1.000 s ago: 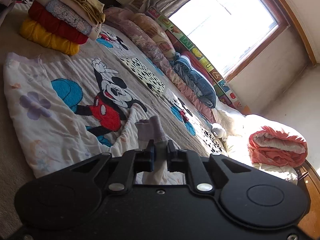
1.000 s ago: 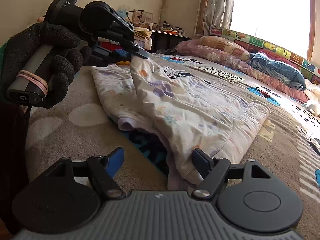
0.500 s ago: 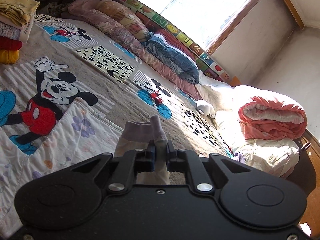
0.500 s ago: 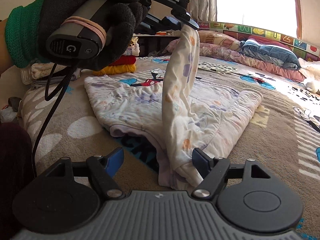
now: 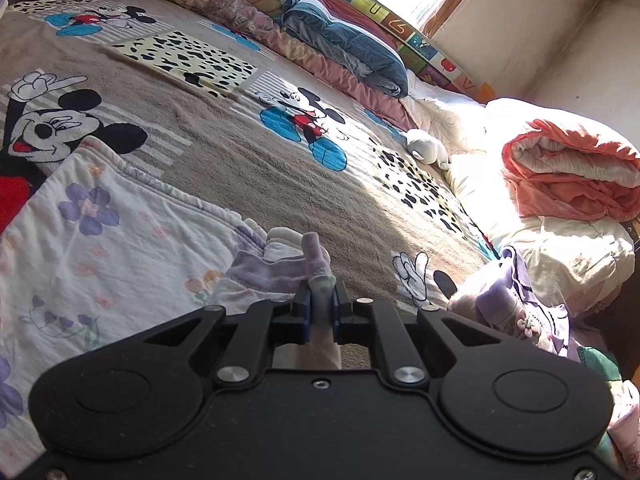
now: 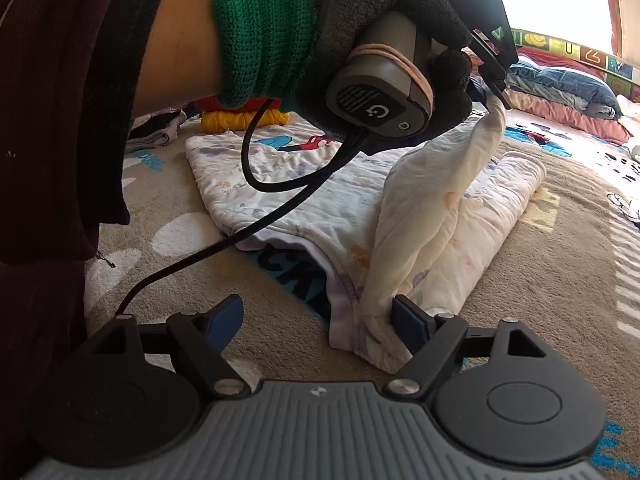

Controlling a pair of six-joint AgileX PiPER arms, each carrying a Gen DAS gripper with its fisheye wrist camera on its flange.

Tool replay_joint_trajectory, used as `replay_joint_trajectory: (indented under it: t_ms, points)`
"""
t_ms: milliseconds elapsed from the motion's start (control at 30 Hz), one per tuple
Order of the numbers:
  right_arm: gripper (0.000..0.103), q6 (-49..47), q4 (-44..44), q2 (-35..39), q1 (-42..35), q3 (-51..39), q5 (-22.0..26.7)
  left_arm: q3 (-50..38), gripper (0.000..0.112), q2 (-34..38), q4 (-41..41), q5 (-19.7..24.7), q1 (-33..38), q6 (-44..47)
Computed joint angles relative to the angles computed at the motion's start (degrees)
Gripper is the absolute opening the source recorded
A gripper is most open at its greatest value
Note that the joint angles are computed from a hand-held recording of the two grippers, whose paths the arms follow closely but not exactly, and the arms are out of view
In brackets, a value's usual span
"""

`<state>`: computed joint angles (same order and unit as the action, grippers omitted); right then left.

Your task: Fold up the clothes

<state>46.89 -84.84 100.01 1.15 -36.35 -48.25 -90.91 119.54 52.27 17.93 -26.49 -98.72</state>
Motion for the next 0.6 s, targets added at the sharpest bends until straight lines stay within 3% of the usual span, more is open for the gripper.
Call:
replay_joint_trajectory:
  t_ms: [233, 600]
  points:
    - [0.081, 5.7, -5.3, 1.2, -2.4, -1.9, -2.8, -8.3, 0.007, 5.9, -8.8, 5.4, -0.3, 11.4]
    - [0.081, 11.1, -9.2, 2.9, -5.6, -3.6, -6.8, -18.8, 0.007, 13.0, -11.6, 14.0, -1.5, 20.9]
